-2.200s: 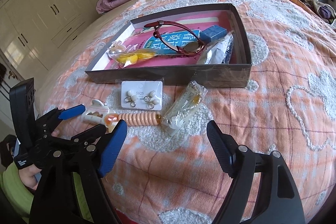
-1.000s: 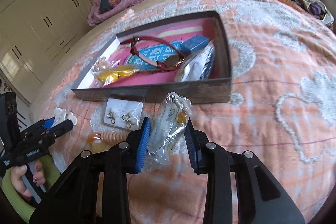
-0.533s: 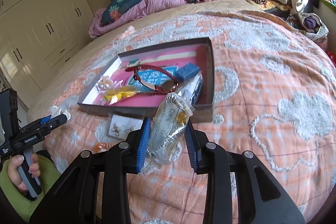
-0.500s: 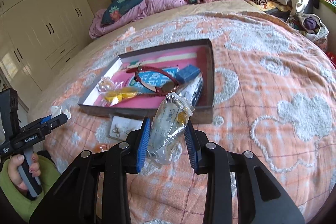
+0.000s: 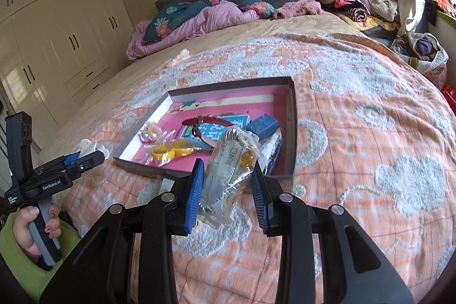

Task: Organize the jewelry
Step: 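Carry the hair clip and bagged bottle into the box with both tools, then open both tools to release the clip and bottle in the box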

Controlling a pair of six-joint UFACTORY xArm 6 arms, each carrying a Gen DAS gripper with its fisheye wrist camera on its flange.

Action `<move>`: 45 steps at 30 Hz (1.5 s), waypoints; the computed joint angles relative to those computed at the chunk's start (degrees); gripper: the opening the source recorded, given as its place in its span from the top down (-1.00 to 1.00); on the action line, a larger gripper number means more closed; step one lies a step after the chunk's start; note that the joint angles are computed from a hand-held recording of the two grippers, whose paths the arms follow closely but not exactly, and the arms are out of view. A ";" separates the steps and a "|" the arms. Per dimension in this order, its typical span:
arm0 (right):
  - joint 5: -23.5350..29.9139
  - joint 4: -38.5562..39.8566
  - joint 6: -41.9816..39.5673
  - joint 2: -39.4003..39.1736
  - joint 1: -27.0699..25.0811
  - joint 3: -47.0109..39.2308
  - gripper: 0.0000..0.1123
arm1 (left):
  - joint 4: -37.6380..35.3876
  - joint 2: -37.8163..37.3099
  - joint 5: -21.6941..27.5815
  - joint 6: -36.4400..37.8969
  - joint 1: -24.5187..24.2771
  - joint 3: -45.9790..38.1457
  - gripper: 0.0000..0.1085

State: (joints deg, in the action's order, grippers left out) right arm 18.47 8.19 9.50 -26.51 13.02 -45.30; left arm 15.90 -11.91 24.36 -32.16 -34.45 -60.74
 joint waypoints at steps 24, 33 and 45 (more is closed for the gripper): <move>-0.62 -0.33 -2.26 11.46 -3.47 -10.14 0.45 | -1.61 13.78 1.87 2.52 0.65 -14.68 -0.06; 1.32 0.79 -2.46 18.48 -3.26 -14.35 0.44 | -1.79 16.81 3.34 2.18 1.43 -16.77 -0.07; -0.17 1.59 -1.33 16.66 -3.59 -12.43 -0.13 | -0.67 16.77 3.46 1.22 1.53 -16.40 -0.23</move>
